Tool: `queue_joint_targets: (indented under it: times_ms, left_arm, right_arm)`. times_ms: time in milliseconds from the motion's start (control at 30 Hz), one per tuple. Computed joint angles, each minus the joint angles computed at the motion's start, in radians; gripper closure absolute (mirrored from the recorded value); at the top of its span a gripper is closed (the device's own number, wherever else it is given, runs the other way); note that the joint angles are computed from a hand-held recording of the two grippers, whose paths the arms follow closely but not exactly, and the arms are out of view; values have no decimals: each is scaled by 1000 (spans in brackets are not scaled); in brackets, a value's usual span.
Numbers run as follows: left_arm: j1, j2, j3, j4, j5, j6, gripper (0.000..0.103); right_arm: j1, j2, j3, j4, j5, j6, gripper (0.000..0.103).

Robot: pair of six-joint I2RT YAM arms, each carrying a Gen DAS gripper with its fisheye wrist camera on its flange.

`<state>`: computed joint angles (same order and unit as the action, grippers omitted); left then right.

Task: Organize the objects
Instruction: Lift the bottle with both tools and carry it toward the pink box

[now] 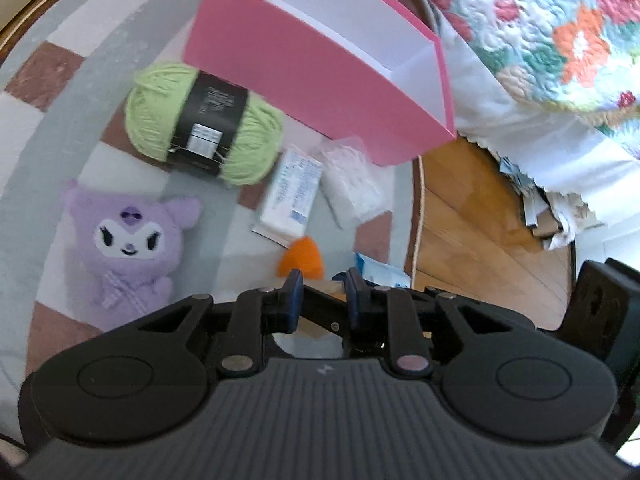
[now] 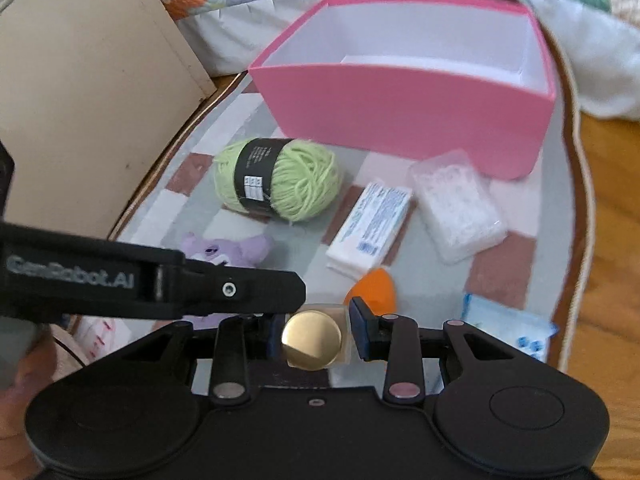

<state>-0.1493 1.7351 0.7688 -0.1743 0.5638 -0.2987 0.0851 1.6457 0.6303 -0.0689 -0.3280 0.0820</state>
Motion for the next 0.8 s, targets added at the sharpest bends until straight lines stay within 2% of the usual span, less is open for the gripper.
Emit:
queue_joint_targets:
  times_ms: [200, 267, 467, 533, 633, 800]
  left_arm:
    - [27, -8, -4, 15, -22, 21, 82]
    - [33, 10, -2, -1, -14, 21, 82]
    - [8, 54, -58, 11, -17, 2, 82]
    - [-1, 73, -79, 28, -7, -11, 82]
    - [-17, 96, -105, 57, -7, -29, 82]
    - [-47, 99, -149, 144, -48, -78, 79]
  right_arm:
    - [71, 38, 3, 100, 50, 22, 64]
    - [101, 37, -32, 169, 81, 20, 64]
    - [158, 19, -159, 237, 151, 24, 64]
    - [178, 46, -186, 243, 168, 35, 64]
    - [202, 49, -248, 334, 184, 48, 64]
    - [208, 52, -246, 320, 193, 27, 61]
